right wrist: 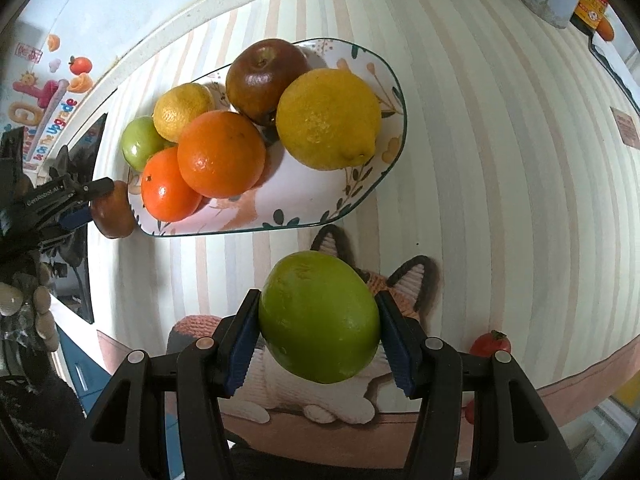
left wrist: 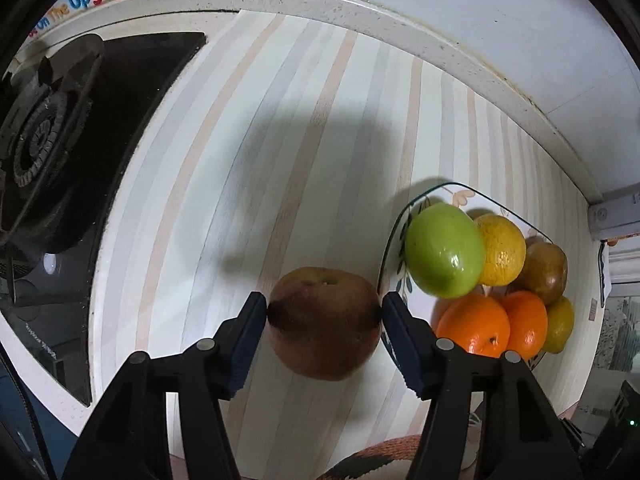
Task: Organize fruits
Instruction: 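Carry both fruits over the white plate and open both tools to release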
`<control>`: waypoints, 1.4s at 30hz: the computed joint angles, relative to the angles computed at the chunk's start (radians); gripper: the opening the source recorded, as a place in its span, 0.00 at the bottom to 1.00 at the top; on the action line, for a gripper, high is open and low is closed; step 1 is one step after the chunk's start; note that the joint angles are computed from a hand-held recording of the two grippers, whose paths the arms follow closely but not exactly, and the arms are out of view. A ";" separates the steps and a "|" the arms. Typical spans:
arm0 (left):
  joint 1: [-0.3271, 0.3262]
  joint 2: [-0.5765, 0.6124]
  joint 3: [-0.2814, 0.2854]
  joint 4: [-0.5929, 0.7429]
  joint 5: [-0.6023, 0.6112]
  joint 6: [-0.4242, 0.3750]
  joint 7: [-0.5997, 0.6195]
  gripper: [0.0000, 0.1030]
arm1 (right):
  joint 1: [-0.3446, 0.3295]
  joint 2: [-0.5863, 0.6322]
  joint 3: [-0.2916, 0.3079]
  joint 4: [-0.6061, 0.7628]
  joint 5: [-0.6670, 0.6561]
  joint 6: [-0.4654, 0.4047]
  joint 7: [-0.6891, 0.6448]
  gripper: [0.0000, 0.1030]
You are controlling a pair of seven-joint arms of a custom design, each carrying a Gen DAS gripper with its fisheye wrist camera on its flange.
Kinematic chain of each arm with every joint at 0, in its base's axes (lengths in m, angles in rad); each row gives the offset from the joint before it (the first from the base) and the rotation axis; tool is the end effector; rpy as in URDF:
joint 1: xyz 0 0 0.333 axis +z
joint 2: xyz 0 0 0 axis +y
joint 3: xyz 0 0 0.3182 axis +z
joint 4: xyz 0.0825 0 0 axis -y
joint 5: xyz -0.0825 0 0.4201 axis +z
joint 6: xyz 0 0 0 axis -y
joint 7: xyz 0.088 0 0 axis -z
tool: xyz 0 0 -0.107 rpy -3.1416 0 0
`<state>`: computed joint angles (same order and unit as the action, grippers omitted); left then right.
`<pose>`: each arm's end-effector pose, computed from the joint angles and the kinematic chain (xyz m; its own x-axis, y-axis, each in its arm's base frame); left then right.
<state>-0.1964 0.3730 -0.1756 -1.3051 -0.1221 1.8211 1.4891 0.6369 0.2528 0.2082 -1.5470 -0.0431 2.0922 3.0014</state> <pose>0.6757 -0.2505 0.5475 -0.2570 -0.9465 0.1952 -0.9635 0.2352 -0.1281 0.4781 0.5134 0.5317 -0.5233 -0.8006 -0.2920 -0.8314 0.5549 -0.0314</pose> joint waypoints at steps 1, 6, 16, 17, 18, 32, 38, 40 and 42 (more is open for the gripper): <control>-0.002 0.013 -0.001 0.012 -0.001 -0.004 0.001 0.60 | -0.002 -0.003 -0.001 -0.004 0.003 0.002 0.000 0.58; 0.019 0.036 -0.004 0.011 -0.053 -0.021 0.004 0.63 | -0.012 -0.035 -0.001 -0.041 0.011 0.007 -0.005 0.58; 0.035 -0.072 -0.002 -0.098 -0.092 0.039 -0.039 0.62 | -0.017 -0.062 -0.005 -0.056 -0.014 0.014 0.013 0.58; 0.041 -0.083 -0.006 -0.098 -0.115 0.042 -0.039 0.62 | -0.019 -0.073 -0.006 -0.064 -0.017 0.019 0.018 0.58; 0.048 -0.094 -0.011 -0.096 -0.146 0.048 -0.034 0.62 | -0.022 -0.082 -0.007 -0.073 -0.020 0.025 0.023 0.58; 0.038 -0.024 -0.031 -0.057 -0.233 0.050 -0.082 0.62 | -0.110 -0.067 -0.057 -0.009 -0.124 -0.038 -0.003 0.58; 0.029 -0.025 -0.030 -0.056 -0.221 0.049 -0.095 0.62 | -0.140 0.041 -0.073 0.089 -0.098 -0.056 -0.088 0.58; 0.029 -0.018 -0.029 -0.042 -0.215 0.031 -0.094 0.62 | -0.145 0.057 -0.074 0.101 -0.077 -0.053 -0.109 0.58; 0.024 -0.004 -0.029 -0.015 -0.202 0.005 -0.098 0.62 | -0.153 0.060 -0.073 0.093 -0.053 -0.036 -0.134 0.58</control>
<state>-0.1720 0.3693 -0.2047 -1.3202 -0.3246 1.8264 1.3907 0.4837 0.3128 0.1354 -1.4545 -0.0960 2.0560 2.8674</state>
